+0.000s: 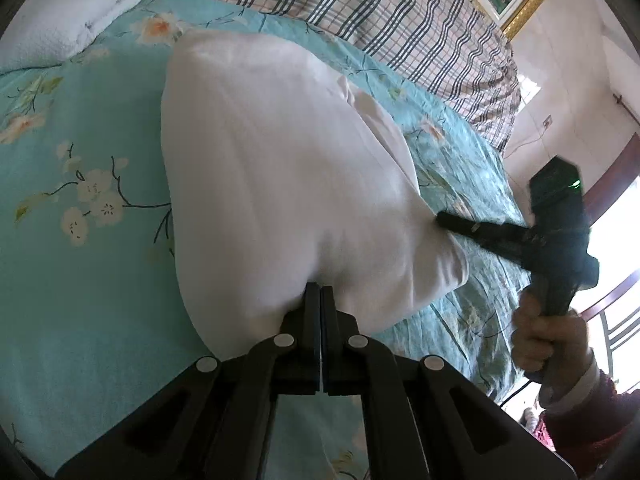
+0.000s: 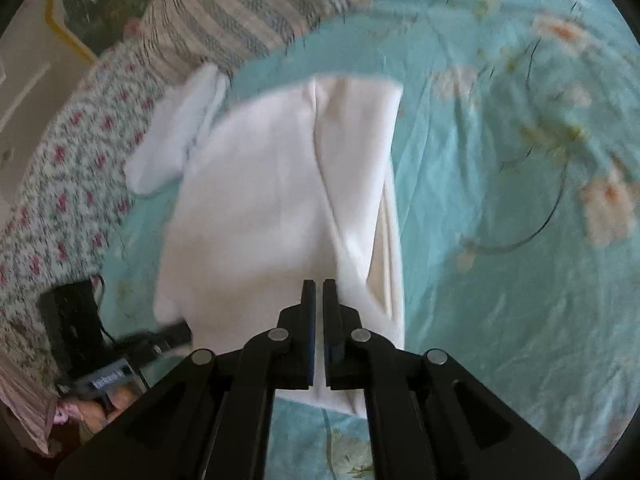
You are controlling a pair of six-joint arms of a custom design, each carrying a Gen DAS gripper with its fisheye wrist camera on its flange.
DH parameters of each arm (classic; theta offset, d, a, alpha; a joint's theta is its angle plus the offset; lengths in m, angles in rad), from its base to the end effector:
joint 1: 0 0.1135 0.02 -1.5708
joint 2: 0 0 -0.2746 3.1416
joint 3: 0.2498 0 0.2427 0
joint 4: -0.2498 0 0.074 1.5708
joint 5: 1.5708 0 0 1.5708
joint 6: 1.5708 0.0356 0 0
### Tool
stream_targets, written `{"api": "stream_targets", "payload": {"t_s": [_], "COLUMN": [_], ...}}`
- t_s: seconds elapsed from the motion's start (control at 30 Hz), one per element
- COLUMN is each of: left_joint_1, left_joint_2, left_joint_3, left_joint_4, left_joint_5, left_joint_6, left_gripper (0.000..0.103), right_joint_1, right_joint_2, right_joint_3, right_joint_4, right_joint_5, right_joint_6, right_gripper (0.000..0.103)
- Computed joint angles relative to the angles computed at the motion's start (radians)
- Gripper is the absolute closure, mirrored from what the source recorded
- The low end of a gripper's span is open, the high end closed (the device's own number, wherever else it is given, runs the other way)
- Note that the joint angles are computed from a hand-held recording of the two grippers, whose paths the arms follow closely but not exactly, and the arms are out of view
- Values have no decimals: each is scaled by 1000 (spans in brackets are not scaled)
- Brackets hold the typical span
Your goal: Fold large clothes
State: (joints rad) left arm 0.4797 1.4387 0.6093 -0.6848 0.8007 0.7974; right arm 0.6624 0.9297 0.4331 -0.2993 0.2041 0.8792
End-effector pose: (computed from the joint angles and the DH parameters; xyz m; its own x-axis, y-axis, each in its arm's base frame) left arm 0.1826 0.0662 0.1542 -0.8229 0.1335 -0.5523 0.4345 0.7742 -0.4602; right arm 0.1363 0.0972 0.1965 -0.7370 0.3817 -0.5578 0.1212 0.8865 0.4465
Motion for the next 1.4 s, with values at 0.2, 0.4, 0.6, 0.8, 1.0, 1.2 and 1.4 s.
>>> {"api": "stream_targets", "payload": {"t_s": [0.2, 0.4, 0.6, 0.8, 1.0, 1.2, 1.4], "left_joint_1": [-4, 34, 150, 104, 50, 2, -32], "left_joint_2": [-35, -82, -121, -70, -17, -78, -99], "left_joint_3": [-36, 52, 165, 150, 122, 78, 54], "left_joint_4": [38, -129, -212, -71, 16, 60, 103], "left_joint_5": [-25, -17, 44, -38, -76, -116, -146], "left_joint_6": [-17, 11, -39, -181, -236, -256, -284], "left_gripper": [102, 102, 79, 73, 50, 50, 50], "right_joint_1": [-92, -99, -131, -183, -210, -119, -256], "right_joint_2": [51, 54, 20, 120, 231, 74, 133], "right_joint_3": [12, -1, -19, -6, 19, 22, -37], "right_joint_4": [13, 41, 49, 125, 197, 86, 122], "right_joint_5": [-50, -65, -76, -138, -173, 13, -130], "right_joint_6": [-27, -19, -17, -52, -91, -97, -66], "right_gripper": [100, 99, 71, 71, 90, 101, 101]}}
